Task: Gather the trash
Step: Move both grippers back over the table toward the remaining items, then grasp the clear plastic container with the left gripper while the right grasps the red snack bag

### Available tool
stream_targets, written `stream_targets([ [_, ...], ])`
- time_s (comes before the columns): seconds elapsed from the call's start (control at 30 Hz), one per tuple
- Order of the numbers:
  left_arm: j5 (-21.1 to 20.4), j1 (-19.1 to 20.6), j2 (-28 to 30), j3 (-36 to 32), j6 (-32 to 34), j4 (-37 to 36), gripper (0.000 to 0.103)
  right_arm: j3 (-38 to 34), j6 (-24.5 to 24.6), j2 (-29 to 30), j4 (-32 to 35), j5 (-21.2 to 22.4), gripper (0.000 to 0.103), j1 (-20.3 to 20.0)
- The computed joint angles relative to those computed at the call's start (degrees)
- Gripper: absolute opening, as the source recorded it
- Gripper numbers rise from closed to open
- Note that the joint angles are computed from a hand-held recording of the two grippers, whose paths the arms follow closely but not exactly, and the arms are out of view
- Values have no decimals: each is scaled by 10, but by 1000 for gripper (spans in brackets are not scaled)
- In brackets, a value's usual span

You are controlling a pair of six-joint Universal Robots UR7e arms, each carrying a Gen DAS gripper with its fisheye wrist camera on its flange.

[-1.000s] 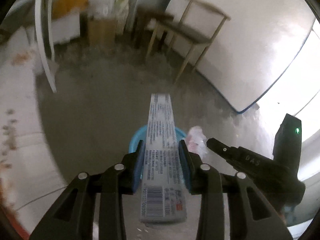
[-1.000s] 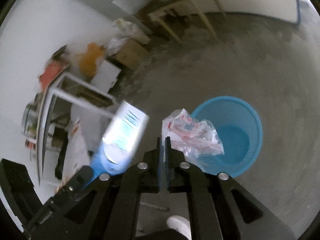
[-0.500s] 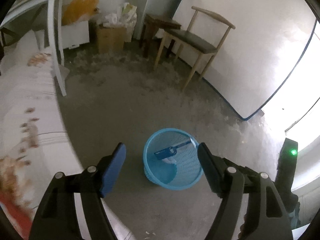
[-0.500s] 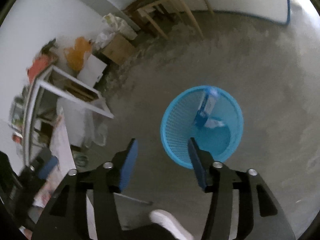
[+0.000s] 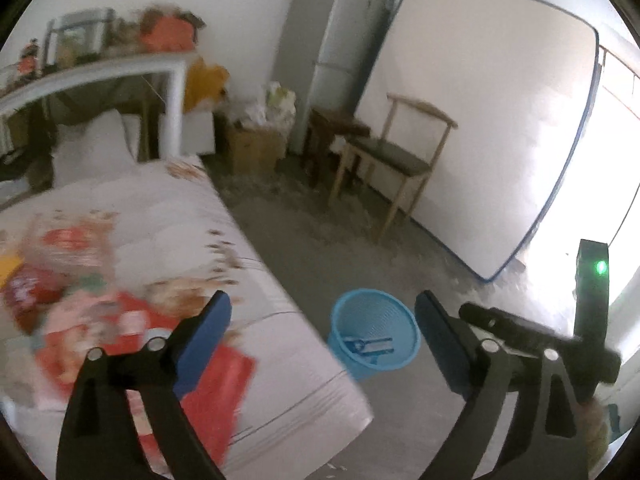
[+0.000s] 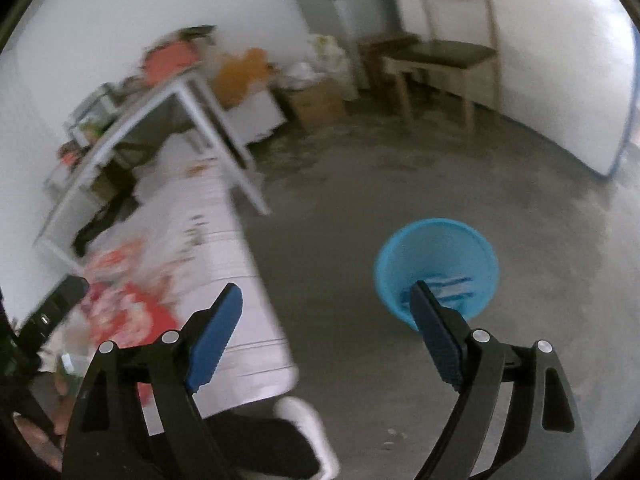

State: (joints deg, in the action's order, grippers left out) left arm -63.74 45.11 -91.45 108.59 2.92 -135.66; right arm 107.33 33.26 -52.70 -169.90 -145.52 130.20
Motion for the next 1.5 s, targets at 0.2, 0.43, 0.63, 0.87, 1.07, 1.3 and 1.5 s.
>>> stream_targets([
  [0.2,20,26,-100,22,44,11,97,-83,-76,76,-26,68,82,21],
  [0.43,78,72,-197,50,61,-13,97,-229,-239,213,16,71,82,65],
  [0.63,100,123,-199,32,35,0,97,-333,-290,306,108,52,75,79],
  [0.87,92,173,-121,-34,-30,14,97,-420,-332,384,182,-29,66,87],
  [1.07,66,217,-61,-87,-96,37,97,-437,-353,401,186,-52,63,83],
  [1.3,52,231,-41,-107,-128,55,93,-446,-337,406,208,-51,53,77],
  [1.5,53,223,-47,-99,-130,45,78,-450,-327,411,214,-54,38,74],
])
